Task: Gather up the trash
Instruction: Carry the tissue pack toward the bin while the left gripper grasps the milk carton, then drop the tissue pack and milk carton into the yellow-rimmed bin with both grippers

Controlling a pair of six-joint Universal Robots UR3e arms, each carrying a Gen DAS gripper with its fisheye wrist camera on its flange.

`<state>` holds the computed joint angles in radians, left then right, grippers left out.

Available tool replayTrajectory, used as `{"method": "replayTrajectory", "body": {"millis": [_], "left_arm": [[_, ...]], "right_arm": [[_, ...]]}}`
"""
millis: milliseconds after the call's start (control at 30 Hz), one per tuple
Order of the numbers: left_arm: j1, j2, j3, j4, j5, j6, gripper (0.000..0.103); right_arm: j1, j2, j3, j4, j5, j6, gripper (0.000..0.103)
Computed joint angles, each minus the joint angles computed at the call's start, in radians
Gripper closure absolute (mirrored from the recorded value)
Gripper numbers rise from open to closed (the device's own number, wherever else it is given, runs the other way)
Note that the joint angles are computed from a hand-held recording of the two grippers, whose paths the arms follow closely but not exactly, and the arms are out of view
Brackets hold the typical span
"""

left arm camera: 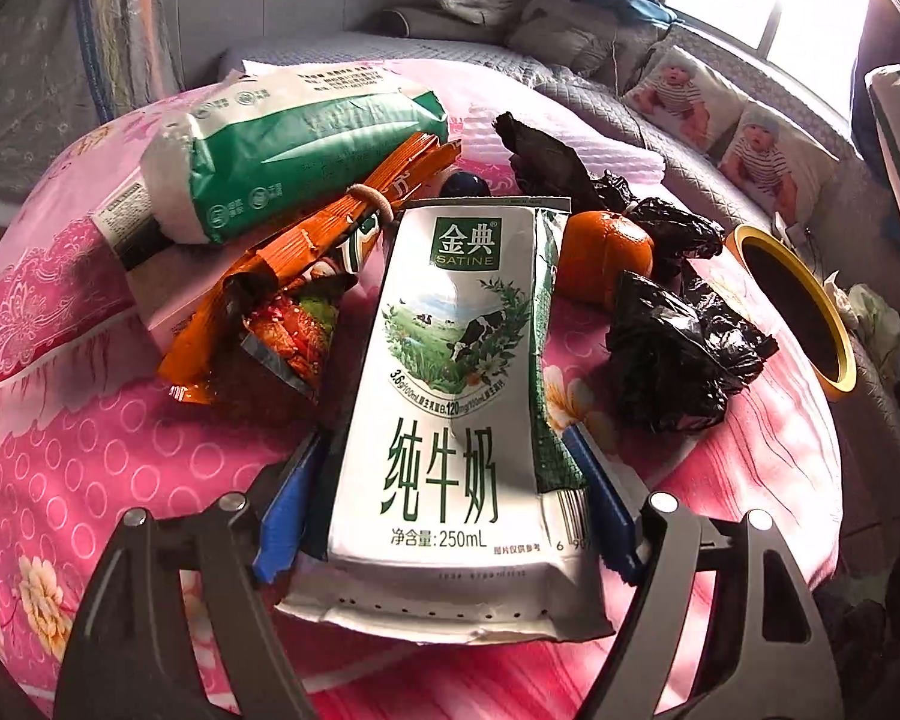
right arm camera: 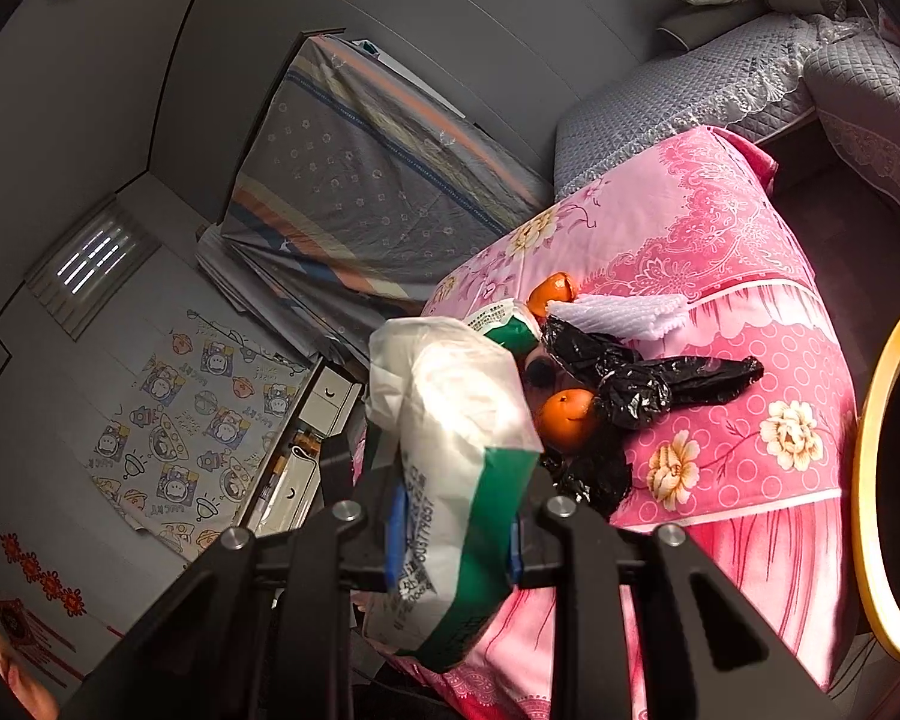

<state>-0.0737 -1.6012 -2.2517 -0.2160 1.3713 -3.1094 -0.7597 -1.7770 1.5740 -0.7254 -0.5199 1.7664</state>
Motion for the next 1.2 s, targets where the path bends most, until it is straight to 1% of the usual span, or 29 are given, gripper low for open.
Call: {"method": "replayTrajectory", "body": {"millis": [33,133,200,333,400,433,500,567,633,700,767,833,933,967,1067,1200], "left_arm": [[0.012,0.057,-0.047,0.006,0.001,0.002,0.029],[0.09,0.315,-0.222,0.0,-0.037,0.02,0.029],[0.122,0.489,-0.304,-0.023,-0.037,0.017,0.029],[0.194,0.848,-0.385,-0.177,-0.072,-0.012,0.029],[0.169,0.926,-0.375,-0.206,-0.053,-0.046,0.029],[0.133,0.916,-0.36,-0.184,-0.023,-0.066,0.029],[0.037,0.845,-0.315,-0.113,0.045,-0.11,0.029],[-0.098,0.707,-0.246,-0.012,0.141,-0.153,0.029],[-0.221,0.545,-0.156,0.083,0.214,-0.178,0.029],[-0.297,0.406,-0.057,0.136,0.235,-0.186,0.029],[-0.347,0.279,0.055,0.151,0.231,-0.191,0.029],[-0.386,0.161,0.168,0.151,0.216,-0.191,0.029],[-0.452,-0.032,0.364,0.134,0.236,-0.162,0.029],[-0.466,-0.089,0.435,0.112,0.229,-0.157,0.029],[-0.488,-0.251,0.66,0.012,0.18,-0.155,0.029],[-0.535,-0.469,0.954,-0.096,0.164,-0.144,0.029]], "right_arm": [[-0.025,-0.011,-0.008,0.035,-0.007,-0.028,0.08],[-0.117,-0.04,-0.03,0.138,-0.023,-0.11,0.08],[-0.183,-0.057,-0.043,0.185,-0.028,-0.145,0.08],[-0.316,-0.07,-0.069,0.28,-0.037,-0.222,0.08],[-0.385,-0.079,-0.077,0.318,-0.042,-0.258,0.08],[-0.418,-0.083,-0.082,0.335,-0.043,-0.272,0.08],[-0.476,-0.081,-0.098,0.367,-0.043,-0.3,0.08],[-0.531,-0.083,-0.107,0.383,-0.039,-0.317,0.08],[-0.582,-0.094,-0.099,0.365,-0.031,-0.311,0.08],[-0.615,-0.1,-0.08,0.316,-0.019,-0.279,0.08],[-0.638,-0.116,-0.05,0.244,-0.002,-0.23,0.08],[-0.659,-0.143,-0.006,0.146,0.012,-0.166,0.08],[-0.679,-0.182,0.083,-0.031,0.027,-0.064,0.08],[-0.68,-0.192,0.115,-0.1,0.032,-0.026,0.08],[-0.676,-0.216,0.234,-0.362,0.041,0.129,0.08],[-0.644,-0.183,0.358,-0.716,0.032,0.335,0.08]]}}
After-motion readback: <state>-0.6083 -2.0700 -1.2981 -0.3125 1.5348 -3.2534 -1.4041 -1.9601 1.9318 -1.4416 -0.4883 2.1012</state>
